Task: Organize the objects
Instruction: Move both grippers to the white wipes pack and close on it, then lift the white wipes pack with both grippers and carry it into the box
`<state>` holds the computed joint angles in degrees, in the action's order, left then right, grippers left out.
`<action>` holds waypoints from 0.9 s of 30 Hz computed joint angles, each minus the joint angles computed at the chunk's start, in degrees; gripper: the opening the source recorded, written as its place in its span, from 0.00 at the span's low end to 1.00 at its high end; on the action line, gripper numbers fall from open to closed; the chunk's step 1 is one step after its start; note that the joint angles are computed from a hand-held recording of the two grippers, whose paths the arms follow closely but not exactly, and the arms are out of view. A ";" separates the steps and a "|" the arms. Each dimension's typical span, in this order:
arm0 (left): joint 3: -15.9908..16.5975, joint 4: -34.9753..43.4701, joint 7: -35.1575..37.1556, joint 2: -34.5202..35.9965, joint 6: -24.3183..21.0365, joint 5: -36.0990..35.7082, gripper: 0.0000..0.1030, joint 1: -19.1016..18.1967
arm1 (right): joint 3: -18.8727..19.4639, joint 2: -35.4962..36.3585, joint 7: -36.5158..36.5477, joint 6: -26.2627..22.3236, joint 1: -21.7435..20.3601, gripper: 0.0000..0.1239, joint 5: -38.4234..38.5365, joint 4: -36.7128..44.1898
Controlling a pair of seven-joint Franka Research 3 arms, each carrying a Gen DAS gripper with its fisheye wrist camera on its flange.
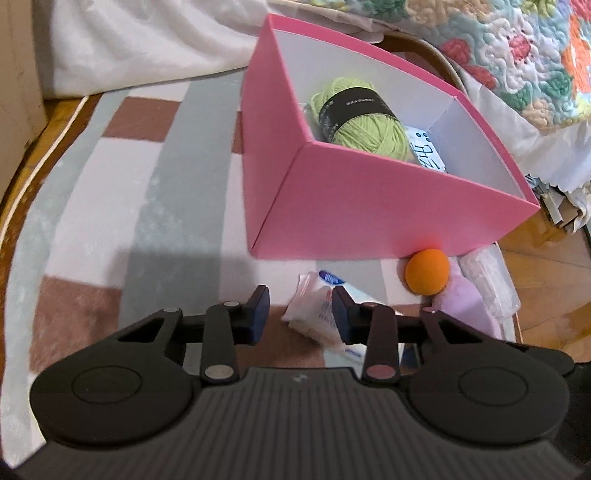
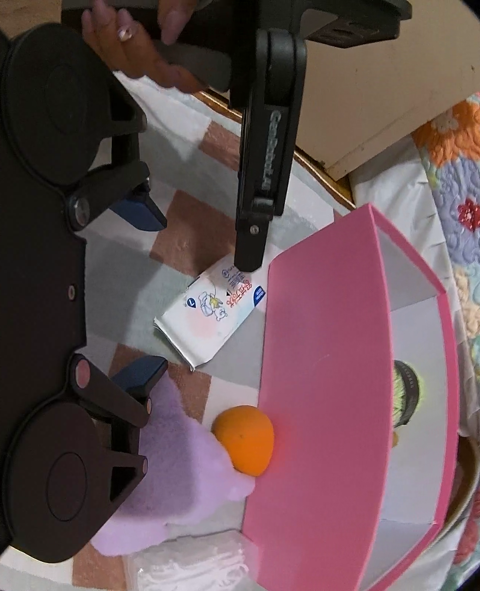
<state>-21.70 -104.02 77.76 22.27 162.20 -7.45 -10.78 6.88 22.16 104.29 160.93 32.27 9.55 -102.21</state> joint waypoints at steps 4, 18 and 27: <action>-4.68 0.81 5.27 1.62 -0.49 -4.72 0.28 3.43 | 0.86 1.11 -1.84 -0.73 -0.96 0.62 1.53 1.06; -0.79 -3.44 0.67 -4.89 -10.85 -16.36 0.28 -0.61 | 0.24 -2.07 -4.77 0.81 -0.40 0.54 -2.30 -3.63; -0.63 -4.14 -1.40 -4.43 -7.12 -15.25 0.30 -1.36 | -1.45 -1.47 -4.82 6.62 1.63 0.61 -3.68 -5.70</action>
